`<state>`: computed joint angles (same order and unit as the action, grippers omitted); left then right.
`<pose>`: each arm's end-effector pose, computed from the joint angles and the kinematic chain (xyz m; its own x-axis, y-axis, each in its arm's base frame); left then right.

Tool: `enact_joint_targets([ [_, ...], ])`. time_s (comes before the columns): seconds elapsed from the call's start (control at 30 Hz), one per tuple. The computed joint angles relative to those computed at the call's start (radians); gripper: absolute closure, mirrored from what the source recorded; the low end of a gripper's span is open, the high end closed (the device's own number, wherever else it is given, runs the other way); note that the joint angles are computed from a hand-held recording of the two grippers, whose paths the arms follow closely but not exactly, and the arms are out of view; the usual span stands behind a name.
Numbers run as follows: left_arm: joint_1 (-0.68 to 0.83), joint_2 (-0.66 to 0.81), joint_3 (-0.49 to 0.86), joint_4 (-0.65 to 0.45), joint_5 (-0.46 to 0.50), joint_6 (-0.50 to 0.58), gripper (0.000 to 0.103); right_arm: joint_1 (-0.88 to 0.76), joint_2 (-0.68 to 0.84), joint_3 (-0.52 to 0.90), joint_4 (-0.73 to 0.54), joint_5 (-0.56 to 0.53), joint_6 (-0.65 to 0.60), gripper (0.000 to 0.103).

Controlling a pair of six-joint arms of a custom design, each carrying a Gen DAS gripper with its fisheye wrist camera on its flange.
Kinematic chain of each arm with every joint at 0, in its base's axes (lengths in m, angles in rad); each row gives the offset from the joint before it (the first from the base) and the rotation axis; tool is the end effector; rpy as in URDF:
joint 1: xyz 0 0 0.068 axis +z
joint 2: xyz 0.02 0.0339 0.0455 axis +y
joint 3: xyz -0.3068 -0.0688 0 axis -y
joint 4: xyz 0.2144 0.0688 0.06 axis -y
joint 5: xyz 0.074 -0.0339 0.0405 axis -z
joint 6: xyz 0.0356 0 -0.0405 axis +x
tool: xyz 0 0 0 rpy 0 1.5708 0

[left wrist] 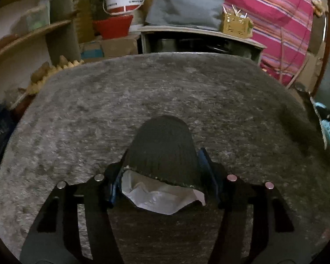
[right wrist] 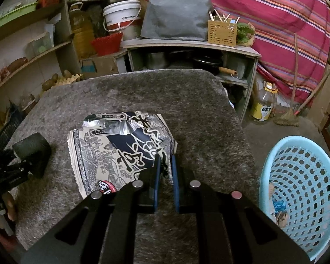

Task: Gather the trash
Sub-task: 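Carry the snack bag and black rubber piece over the light-blue basket, then open both grippers to drop the bag and rubber piece into the basket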

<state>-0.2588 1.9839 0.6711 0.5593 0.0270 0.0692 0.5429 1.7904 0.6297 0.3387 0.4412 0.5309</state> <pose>0.3244 -0.0869 0.1275 -0.6408 0.2412 -0.7288 0.3199 0.9469 0.0320 0.2644 0.1418 0.1624 -0.6514 0.1417 -0.7454 0.1293 0.9888 0.0749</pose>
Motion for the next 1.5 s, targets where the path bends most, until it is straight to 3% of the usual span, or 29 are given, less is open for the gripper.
enact_joint_targets([
  [0.27,-0.071,-0.052,0.026,-0.022,-0.053,-0.030,0.045,-0.046,-0.064,-0.065,0.018,0.008,-0.006,0.092],
  [0.63,-0.378,-0.043,0.196,-0.077,-0.173,-0.113,0.045,-0.310,-0.327,-0.280,0.018,0.003,-0.087,0.092],
  [0.8,-0.508,0.019,0.309,-0.108,-0.190,-0.142,0.045,-0.563,-0.447,-0.380,0.032,-0.082,-0.186,0.092],
  [1.03,-0.653,0.117,0.495,-0.184,-0.192,-0.170,0.045,-0.872,-0.486,-0.452,0.084,-0.239,-0.313,0.092],
  [1.4,-0.803,0.276,0.802,-0.355,-0.166,-0.186,0.043,-1.075,-0.518,-0.473,0.081,-0.334,-0.377,0.092],
  [1.5,-0.802,0.281,0.810,-0.359,-0.161,-0.202,0.028,-1.064,-0.514,-0.470,0.077,-0.328,-0.373,0.092],
])
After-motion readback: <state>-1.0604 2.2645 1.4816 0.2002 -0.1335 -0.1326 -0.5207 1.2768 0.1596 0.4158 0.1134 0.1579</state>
